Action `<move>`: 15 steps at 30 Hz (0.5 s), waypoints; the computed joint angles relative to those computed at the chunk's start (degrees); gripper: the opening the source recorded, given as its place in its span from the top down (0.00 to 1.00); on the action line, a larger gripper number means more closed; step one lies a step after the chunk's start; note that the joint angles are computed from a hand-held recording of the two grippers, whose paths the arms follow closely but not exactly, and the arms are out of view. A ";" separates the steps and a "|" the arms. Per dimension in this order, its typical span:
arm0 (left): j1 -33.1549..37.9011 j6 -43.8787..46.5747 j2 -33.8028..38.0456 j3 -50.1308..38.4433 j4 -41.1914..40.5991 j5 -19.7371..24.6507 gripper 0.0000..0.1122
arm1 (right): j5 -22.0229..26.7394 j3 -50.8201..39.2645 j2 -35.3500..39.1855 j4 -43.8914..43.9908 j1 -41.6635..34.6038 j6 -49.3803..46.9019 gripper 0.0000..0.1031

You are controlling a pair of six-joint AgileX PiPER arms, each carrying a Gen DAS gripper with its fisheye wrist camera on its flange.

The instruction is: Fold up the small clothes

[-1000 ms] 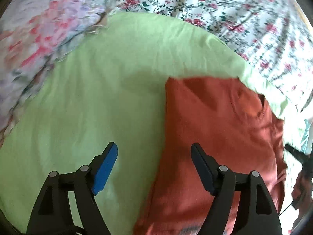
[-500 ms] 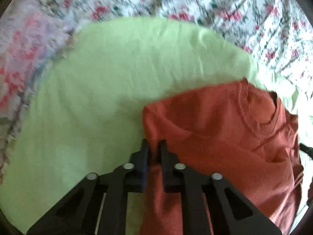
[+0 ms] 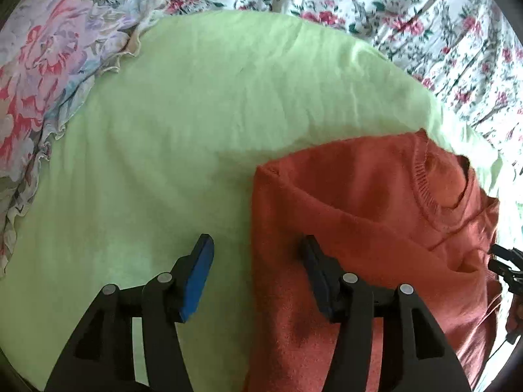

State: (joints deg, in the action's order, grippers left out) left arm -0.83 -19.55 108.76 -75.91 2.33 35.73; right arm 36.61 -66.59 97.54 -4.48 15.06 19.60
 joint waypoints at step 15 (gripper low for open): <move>-4.98 -15.61 0.21 2.93 17.93 -5.45 0.96 | -6.09 8.21 -4.73 -2.65 -1.44 10.74 0.92</move>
State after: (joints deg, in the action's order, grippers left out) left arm -5.81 -35.16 108.98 -72.98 20.26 30.28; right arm 30.51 -58.37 92.81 -7.13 13.62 30.34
